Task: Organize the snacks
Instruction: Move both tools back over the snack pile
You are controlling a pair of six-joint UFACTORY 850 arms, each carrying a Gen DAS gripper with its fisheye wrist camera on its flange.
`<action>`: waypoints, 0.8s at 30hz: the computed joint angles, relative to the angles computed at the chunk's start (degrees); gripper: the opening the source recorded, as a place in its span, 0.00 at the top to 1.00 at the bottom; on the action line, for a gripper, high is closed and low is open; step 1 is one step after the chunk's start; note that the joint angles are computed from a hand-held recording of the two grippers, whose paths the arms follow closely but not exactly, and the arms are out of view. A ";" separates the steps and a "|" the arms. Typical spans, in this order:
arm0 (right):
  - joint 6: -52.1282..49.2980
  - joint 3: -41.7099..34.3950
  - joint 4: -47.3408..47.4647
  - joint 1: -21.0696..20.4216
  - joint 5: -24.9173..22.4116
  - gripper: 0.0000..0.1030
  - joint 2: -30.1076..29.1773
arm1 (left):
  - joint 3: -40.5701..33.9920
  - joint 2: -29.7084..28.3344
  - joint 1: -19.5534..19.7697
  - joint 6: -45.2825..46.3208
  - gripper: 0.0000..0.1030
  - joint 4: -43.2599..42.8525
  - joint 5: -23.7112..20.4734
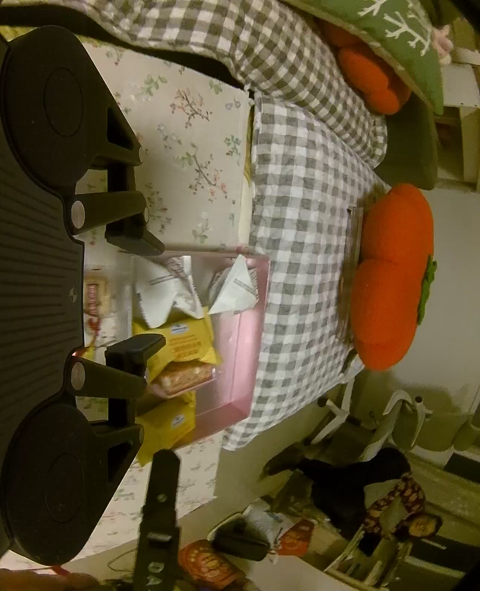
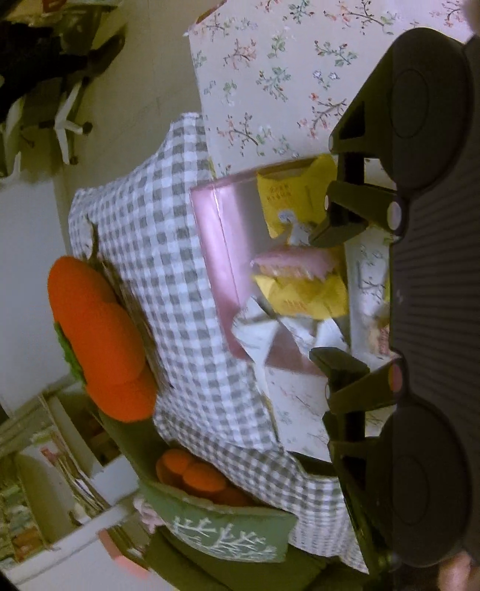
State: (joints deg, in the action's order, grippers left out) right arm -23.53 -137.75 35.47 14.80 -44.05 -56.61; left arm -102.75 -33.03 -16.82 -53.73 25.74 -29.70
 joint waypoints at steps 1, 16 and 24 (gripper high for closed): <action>-0.28 1.46 -0.15 0.12 0.57 0.44 0.95 | 0.63 0.55 -0.36 -0.42 0.53 0.64 -0.23; 0.09 13.69 -10.72 -0.51 -2.69 0.42 7.23 | 9.84 4.41 -4.90 4.19 0.36 -6.57 -6.01; -3.02 22.94 -11.03 -1.13 -1.84 0.42 11.82 | 12.12 4.87 -7.64 -1.70 0.30 -0.93 -8.67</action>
